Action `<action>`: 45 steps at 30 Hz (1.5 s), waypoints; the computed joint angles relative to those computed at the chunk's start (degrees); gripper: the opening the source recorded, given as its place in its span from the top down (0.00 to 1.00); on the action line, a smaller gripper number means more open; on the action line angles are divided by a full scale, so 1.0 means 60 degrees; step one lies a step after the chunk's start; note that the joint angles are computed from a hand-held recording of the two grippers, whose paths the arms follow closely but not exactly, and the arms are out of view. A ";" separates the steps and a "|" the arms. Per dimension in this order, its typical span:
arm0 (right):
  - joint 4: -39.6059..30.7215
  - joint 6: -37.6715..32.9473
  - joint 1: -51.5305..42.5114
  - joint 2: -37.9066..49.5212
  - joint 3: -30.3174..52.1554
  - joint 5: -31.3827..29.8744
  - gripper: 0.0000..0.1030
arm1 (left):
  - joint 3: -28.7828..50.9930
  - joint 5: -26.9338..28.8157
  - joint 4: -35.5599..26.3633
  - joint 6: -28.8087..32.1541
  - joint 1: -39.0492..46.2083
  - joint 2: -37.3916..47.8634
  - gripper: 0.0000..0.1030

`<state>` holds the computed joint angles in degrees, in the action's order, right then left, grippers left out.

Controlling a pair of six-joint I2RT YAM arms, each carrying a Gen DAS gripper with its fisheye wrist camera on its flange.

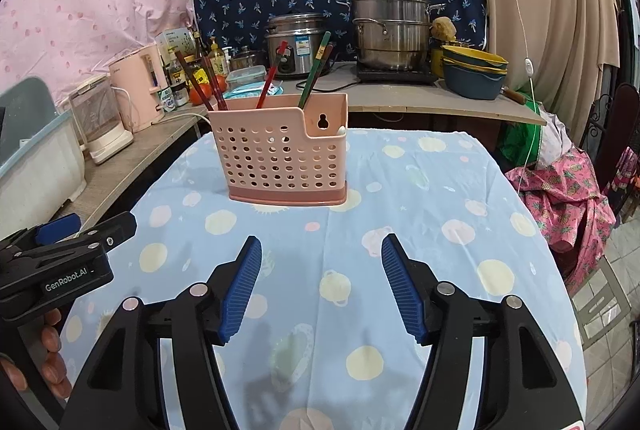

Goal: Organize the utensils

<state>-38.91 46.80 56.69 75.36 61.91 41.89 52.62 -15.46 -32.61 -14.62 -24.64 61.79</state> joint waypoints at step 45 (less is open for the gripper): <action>-0.0264 0.0404 -0.0006 0.0200 -0.0143 0.0253 0.06 | -0.0191 -0.0549 -0.0129 -0.0201 0.0108 0.0308 0.08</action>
